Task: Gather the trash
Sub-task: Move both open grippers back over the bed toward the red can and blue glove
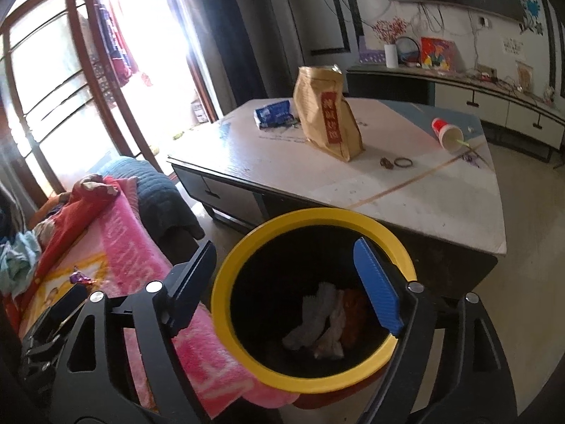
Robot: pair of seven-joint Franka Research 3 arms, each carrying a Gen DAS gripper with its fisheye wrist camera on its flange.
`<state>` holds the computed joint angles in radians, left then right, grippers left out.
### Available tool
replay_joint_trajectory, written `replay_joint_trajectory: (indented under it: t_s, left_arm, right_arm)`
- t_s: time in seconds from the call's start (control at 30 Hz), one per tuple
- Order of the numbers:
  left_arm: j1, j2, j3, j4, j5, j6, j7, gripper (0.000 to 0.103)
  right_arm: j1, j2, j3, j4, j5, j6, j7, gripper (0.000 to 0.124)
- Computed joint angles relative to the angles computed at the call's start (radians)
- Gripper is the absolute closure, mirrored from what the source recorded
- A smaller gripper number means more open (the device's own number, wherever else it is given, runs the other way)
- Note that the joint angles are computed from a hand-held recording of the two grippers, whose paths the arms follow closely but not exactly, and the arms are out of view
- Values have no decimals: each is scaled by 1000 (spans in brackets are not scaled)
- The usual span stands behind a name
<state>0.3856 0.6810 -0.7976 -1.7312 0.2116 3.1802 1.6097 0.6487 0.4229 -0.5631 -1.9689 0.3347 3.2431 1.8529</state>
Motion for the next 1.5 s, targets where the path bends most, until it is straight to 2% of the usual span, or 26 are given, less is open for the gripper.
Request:
replay_joint_trajectory:
  t_s: [0.27, 0.7, 0.8, 1.1, 1.5]
  left_arm:
    - [60, -51, -13, -60, 27, 50, -57, 7]
    - [113, -134, 44, -128, 127, 114, -241, 7]
    - [111, -151, 70, -136, 151, 128, -287, 7]
    - [101, -205, 162, -173, 224, 179, -420, 7]
    - [33, -281, 341, -227, 290, 228, -592, 7]
  right_arm:
    - [44, -19, -1, -14, 48, 57, -80, 47]
    - [33, -41, 105, 2, 161, 93, -259, 45]
    - [14, -43, 143, 10, 177, 94, -295, 45]
    - [4, -49, 202, 22, 187, 83, -350, 45]
    - [-22, -43, 285, 35, 120, 57, -353, 45]
